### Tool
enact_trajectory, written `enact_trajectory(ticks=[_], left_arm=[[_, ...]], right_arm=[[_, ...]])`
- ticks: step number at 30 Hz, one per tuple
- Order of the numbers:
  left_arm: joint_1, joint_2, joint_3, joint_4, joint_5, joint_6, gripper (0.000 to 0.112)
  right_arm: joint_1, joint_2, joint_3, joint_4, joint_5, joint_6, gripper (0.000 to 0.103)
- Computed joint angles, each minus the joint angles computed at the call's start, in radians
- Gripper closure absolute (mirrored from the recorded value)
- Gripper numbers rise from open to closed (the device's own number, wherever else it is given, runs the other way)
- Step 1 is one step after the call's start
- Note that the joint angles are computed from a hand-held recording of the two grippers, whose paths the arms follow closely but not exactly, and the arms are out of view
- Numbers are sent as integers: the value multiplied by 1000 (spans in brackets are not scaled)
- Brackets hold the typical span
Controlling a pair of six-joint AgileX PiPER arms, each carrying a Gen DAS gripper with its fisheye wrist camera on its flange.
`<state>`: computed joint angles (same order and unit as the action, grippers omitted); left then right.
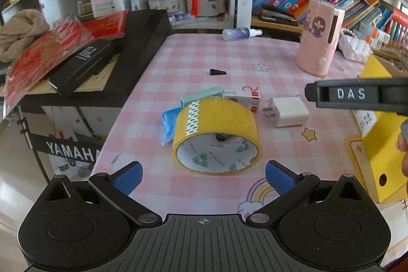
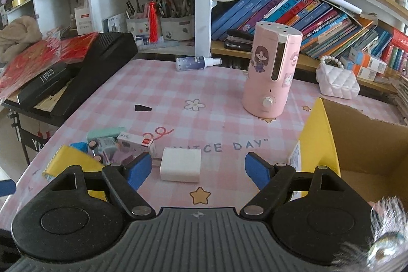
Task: Organize objects
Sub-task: 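Grasp the yellow tape roll with the left tool while the right tool grasps the white charger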
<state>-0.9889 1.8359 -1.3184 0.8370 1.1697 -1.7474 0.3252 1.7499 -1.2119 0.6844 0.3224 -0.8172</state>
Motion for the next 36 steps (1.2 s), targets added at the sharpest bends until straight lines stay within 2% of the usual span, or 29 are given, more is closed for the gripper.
enact_trajectory(ticks=[11,15,24,31,33,35,36], left_arm=[[56,39,-21,-3,-43,52,9],[77,62,-39,-1,-72,83,9],[115,141,-107,-19,-98,177,9],[139,164,-111,21,-118,171,9],[142,158,-99,41,-129,149,11],[145,151,-91,47,-131,137,20],[151,143,-85,39,-145,146,20]], right_arm=[[2,82,-99,-45,71,48,23],[5,122,-150,-67,121,75,23],[32,241,-298,-255,196,278,23],[56,329,-400,-337,236,330,24],[56,347,-416,-331,236,318,28],[55,355,-421,-307,229,283,29],[54,358,-424,-296,228,265,37]])
